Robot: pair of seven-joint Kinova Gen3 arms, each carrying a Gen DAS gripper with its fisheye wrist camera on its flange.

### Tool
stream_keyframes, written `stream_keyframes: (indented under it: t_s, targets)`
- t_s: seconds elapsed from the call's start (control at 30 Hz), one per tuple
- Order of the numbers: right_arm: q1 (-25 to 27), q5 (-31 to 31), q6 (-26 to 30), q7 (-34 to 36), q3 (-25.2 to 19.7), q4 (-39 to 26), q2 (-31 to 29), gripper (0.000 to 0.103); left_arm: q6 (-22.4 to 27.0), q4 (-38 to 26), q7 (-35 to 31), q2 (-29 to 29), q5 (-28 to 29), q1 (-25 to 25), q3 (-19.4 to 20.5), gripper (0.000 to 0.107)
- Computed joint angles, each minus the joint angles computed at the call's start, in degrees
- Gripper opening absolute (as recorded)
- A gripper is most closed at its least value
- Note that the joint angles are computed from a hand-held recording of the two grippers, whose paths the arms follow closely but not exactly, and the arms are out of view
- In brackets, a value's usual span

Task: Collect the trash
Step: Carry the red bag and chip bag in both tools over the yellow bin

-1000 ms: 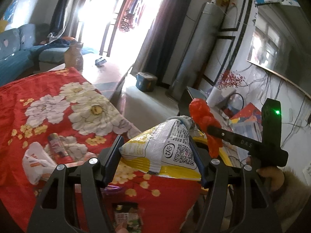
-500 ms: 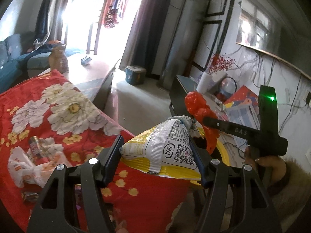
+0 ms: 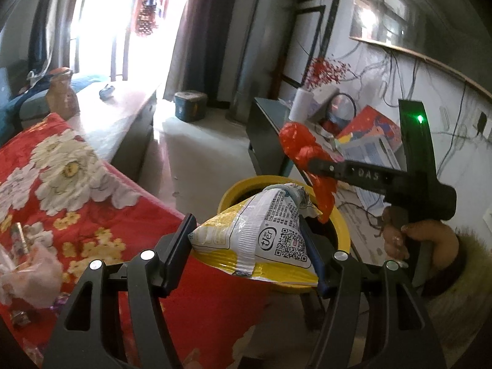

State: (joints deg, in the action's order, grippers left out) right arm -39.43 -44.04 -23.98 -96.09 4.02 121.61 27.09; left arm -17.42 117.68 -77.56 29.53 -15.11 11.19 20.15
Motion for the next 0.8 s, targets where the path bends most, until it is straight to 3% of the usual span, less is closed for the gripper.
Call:
stream_keyframes:
  t_s: [0.47,0.8]
  targets:
    - [3.74,2.23,-0.67,-4.82,-0.68,1.88,0.93,0.027,5.98,-6.91,-5.71,5.22,3.64,6.45,-1.67,0.062]
    - [7.51,8.65,0.90,-10.82,-2.07,1.93,2.45,0.028,11.65,-12.84,-10.45,9.64,6.37,7.92,-0.72,0.062]
